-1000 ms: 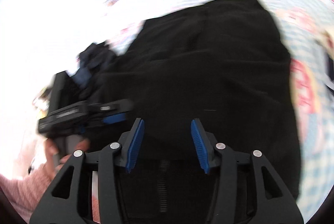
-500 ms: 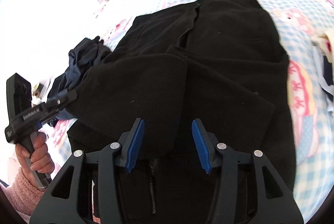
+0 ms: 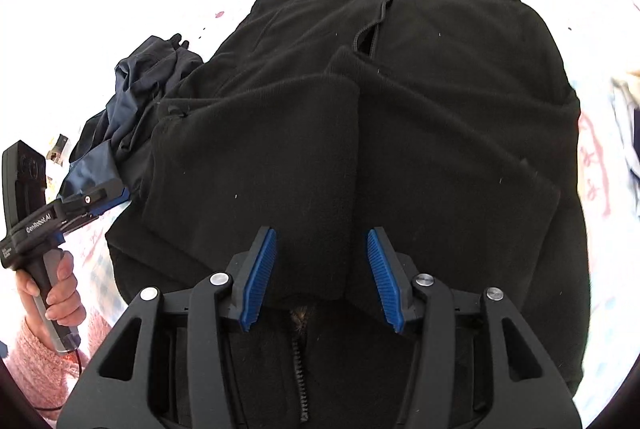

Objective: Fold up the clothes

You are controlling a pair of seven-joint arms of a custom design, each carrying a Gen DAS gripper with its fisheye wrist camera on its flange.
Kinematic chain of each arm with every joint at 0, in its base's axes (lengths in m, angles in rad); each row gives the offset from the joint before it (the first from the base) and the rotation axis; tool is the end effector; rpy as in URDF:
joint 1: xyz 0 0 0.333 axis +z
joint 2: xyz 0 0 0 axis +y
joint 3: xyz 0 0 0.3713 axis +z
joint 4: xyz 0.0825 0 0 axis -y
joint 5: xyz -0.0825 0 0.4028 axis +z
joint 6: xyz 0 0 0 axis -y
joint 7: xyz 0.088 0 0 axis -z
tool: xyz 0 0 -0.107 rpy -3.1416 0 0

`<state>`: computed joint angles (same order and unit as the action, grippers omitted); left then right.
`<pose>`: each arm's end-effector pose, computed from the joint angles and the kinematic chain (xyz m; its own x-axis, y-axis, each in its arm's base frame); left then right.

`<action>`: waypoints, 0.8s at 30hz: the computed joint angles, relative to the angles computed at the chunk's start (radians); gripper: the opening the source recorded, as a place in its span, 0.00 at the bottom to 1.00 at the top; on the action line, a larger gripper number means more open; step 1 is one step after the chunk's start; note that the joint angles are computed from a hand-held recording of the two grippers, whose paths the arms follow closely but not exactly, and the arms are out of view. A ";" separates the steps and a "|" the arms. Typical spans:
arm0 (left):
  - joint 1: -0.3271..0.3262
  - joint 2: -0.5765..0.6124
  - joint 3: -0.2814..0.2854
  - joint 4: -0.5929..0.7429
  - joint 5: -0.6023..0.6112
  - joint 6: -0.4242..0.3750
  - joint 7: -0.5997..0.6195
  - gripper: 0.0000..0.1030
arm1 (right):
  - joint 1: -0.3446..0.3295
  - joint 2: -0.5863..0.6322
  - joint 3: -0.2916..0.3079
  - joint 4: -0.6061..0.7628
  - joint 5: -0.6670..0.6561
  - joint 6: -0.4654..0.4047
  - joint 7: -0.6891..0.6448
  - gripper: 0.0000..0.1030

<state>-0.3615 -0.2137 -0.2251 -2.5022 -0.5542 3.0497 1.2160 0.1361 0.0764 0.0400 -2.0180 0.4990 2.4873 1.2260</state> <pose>0.4282 -0.2411 0.4843 0.1029 -0.8355 0.5398 -0.8131 -0.3832 -0.4382 0.6135 0.1063 0.5013 0.2366 -0.9267 -0.2919 -0.9016 -0.0975 -0.4214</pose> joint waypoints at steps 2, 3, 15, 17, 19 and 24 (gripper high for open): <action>0.076 0.040 -0.039 0.039 0.175 -0.088 -0.159 0.53 | 0.007 0.006 -0.002 0.005 -0.059 -0.003 0.042 0.48; 0.162 0.043 -0.108 0.061 0.341 -0.142 -0.300 0.51 | 0.009 0.008 -0.001 0.005 -0.079 -0.002 0.056 0.48; 0.139 0.099 -0.098 0.179 0.535 -0.114 -0.211 0.39 | 0.026 -0.004 0.006 -0.009 0.029 0.049 -0.053 0.48; 0.144 0.138 -0.069 0.210 0.517 -0.186 -0.232 0.33 | 0.029 0.035 0.000 0.023 -0.046 0.028 0.033 0.46; 0.141 0.135 -0.041 0.210 0.474 -0.233 -0.233 0.17 | 0.016 0.068 -0.004 0.053 -0.094 -0.025 0.105 0.48; 0.149 0.032 -0.013 0.107 0.333 -0.104 -0.140 0.27 | -0.024 0.040 0.013 0.033 -0.006 -0.016 0.021 0.48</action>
<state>-0.2127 -0.1813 -0.2385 -2.3949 -0.2211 2.9454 1.0757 0.1116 0.1165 0.0528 -1.9845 0.4932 2.4718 1.2474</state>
